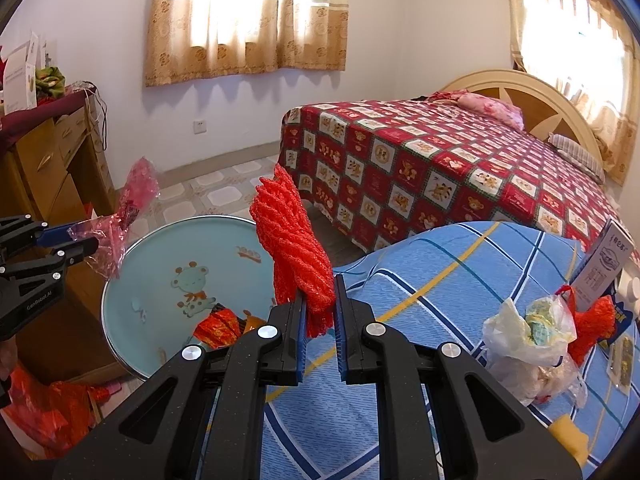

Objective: Collect trash
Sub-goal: 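Carry the pink bag and red net over the blue bin and release both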

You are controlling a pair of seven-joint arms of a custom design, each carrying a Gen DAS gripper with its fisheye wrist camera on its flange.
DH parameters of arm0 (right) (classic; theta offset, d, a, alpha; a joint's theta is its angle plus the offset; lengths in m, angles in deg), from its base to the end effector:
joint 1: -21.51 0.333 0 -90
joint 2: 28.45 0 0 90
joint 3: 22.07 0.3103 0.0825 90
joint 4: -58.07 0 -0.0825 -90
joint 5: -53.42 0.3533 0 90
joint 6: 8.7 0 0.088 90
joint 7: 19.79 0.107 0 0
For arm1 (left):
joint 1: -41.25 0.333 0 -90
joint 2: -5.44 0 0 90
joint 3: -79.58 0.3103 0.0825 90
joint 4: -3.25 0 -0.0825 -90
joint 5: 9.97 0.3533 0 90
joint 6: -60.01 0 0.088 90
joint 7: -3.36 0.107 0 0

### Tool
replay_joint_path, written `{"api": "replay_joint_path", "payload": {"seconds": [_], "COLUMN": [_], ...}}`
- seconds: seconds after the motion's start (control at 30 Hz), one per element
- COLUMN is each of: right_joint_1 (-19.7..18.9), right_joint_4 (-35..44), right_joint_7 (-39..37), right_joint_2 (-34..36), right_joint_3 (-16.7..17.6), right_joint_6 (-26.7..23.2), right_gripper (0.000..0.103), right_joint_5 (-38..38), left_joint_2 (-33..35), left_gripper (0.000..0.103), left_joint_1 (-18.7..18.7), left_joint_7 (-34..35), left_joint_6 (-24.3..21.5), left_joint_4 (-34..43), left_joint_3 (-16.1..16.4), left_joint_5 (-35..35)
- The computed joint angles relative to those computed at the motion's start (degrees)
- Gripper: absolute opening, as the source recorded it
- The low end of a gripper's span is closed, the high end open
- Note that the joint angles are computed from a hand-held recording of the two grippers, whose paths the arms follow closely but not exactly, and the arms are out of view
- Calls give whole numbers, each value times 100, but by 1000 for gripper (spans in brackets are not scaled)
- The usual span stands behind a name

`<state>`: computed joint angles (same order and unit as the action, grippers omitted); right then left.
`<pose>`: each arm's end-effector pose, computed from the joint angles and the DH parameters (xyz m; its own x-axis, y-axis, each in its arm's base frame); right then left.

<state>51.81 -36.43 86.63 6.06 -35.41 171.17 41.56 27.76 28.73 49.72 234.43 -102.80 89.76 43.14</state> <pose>0.6590 0.2571 0.3891 0.2814 -0.9571 0.0688 -0.5770 -0.2261 -0.7848 0.6365 -0.1007 0.3983 -0.1020 -0.9659 -0.2381 -0.6498 0.2459 -0.7192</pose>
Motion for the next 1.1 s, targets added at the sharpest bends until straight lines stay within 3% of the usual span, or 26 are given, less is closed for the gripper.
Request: {"api": "replay_joint_path", "payload": {"seconds": [0.5, 0.97, 1.1], "right_joint_1": [12, -90, -364], "right_joint_4": [27, 152, 174], "right_joint_7": [-12, -154, -394], "right_joint_2": [29, 82, 75], "right_joint_3": [9, 219, 585], "right_joint_6": [-4, -73, -107], "right_gripper": [12, 13, 14], "right_joint_5": [18, 24, 87], "left_joint_2": [-1, -7, -7], "left_gripper": [25, 27, 29], "left_joint_1": [-16, -56, -49], "left_joint_7": [56, 90, 161], "left_joint_6": [23, 28, 117], "left_joint_4": [-12, -41, -94], "left_joint_3": [24, -6, -47], "left_joint_5": [-71, -108, -143]}}
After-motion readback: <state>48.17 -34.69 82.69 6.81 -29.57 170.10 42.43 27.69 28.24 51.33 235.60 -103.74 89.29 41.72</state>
